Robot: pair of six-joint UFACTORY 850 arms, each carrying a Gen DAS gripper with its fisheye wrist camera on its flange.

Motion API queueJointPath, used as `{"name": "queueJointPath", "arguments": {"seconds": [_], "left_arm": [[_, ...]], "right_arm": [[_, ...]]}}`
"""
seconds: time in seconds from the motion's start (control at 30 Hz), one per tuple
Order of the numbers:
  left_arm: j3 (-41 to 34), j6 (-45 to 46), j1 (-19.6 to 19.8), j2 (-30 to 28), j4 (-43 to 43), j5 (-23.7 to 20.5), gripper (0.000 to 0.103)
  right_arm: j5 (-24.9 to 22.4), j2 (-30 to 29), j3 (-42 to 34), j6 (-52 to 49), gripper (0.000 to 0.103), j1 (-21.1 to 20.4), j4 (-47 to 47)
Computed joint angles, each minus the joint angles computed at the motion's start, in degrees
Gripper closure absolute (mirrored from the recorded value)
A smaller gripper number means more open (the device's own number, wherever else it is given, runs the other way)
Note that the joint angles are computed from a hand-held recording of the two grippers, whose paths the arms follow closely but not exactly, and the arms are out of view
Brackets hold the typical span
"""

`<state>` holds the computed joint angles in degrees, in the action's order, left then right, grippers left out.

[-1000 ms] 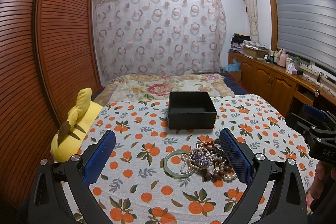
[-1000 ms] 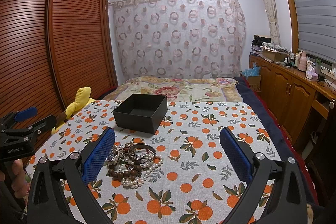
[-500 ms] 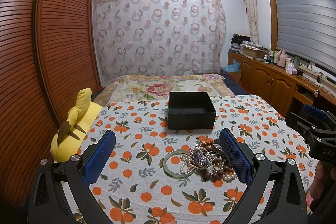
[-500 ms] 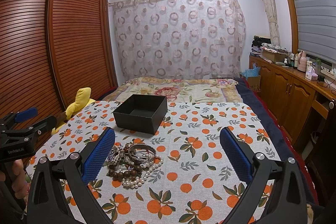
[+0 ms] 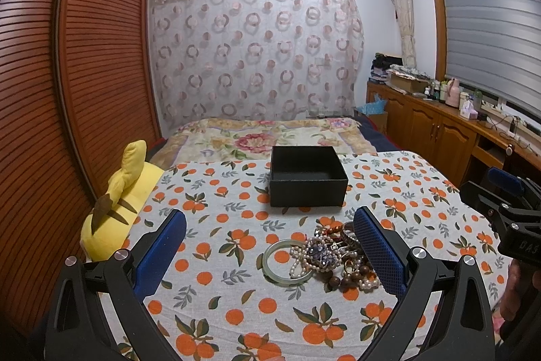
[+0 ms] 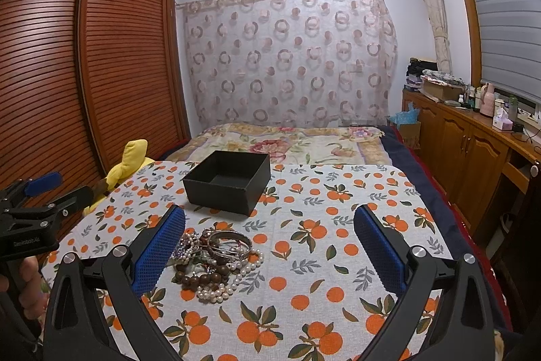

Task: Organize jewelry

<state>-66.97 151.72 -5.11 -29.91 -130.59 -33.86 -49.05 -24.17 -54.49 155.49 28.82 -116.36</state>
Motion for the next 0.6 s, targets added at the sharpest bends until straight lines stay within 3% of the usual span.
{"name": "queueJointPath", "arguments": {"seconds": [0.33,0.47,0.6], "left_arm": [[-2.5,-2.5,-0.3,-3.2,2.8,1.1,0.007],[-4.4,-6.5,0.0,-5.0,8.2,1.8,0.007],[-7.1,-10.5,0.1,-7.6,13.0,3.3,0.007]], "right_arm": [[1.4,-1.3,-0.7,1.0,0.002,-0.8,-1.8],[3.1,-1.8,-0.5,2.4,0.002,-1.7,-5.9],[5.9,-2.6,-0.9,3.9,0.014,-2.9,-9.8]]}}
